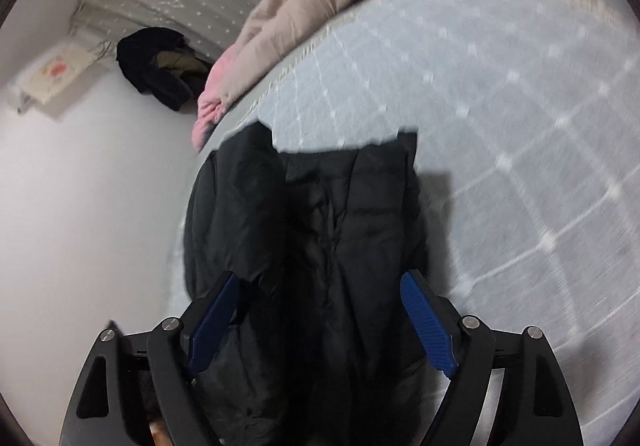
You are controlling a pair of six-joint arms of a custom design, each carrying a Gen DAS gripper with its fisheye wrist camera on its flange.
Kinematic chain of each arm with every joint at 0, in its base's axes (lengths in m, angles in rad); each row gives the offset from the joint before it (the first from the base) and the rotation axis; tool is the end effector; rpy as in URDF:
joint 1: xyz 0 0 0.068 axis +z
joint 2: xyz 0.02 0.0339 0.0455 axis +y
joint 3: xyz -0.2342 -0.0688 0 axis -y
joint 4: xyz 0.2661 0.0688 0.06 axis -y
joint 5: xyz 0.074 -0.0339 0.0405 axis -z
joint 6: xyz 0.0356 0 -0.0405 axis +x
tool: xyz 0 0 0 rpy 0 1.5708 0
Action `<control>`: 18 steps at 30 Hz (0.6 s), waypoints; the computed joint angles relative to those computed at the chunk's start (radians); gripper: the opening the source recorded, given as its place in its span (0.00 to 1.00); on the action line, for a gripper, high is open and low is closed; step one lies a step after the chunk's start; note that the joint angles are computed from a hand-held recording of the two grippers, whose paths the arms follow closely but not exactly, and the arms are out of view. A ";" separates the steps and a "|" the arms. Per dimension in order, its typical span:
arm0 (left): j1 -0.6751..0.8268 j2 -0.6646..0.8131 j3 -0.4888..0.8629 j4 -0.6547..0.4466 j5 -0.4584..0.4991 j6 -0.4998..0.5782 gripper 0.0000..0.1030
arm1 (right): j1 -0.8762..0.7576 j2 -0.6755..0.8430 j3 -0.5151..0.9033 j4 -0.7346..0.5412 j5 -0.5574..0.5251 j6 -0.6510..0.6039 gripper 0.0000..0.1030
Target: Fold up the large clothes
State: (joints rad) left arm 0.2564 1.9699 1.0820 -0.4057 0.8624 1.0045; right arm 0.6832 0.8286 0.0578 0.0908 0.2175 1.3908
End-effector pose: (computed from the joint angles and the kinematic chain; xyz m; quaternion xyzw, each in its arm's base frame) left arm 0.3474 0.0631 0.0673 0.3825 0.8164 -0.2604 0.3454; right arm 0.1436 0.1070 0.0754 0.3547 0.8253 0.3189 0.3022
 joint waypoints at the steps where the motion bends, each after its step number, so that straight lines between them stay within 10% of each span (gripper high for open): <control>1: -0.002 -0.004 -0.005 0.004 -0.003 -0.002 0.78 | -0.010 0.064 0.009 0.068 -0.029 -0.008 0.81; 5: -0.013 -0.021 -0.029 0.040 -0.010 -0.029 0.78 | 0.034 0.274 0.154 0.145 0.055 -0.104 0.77; 7: -0.017 -0.026 -0.038 0.061 -0.011 -0.050 0.78 | 0.051 0.327 0.240 0.087 0.112 -0.185 0.34; 10: -0.017 -0.030 -0.027 0.058 0.004 -0.083 0.79 | 0.028 0.363 0.347 0.019 0.152 -0.326 0.15; 18: 0.002 0.062 0.129 0.021 -0.032 -0.244 0.79 | 0.061 0.136 0.231 -0.267 0.277 -0.217 0.18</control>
State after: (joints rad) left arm 0.2581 2.0321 1.2106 -0.3843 0.8303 0.7601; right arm 0.7441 0.9648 0.2890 -0.1760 0.4945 1.1740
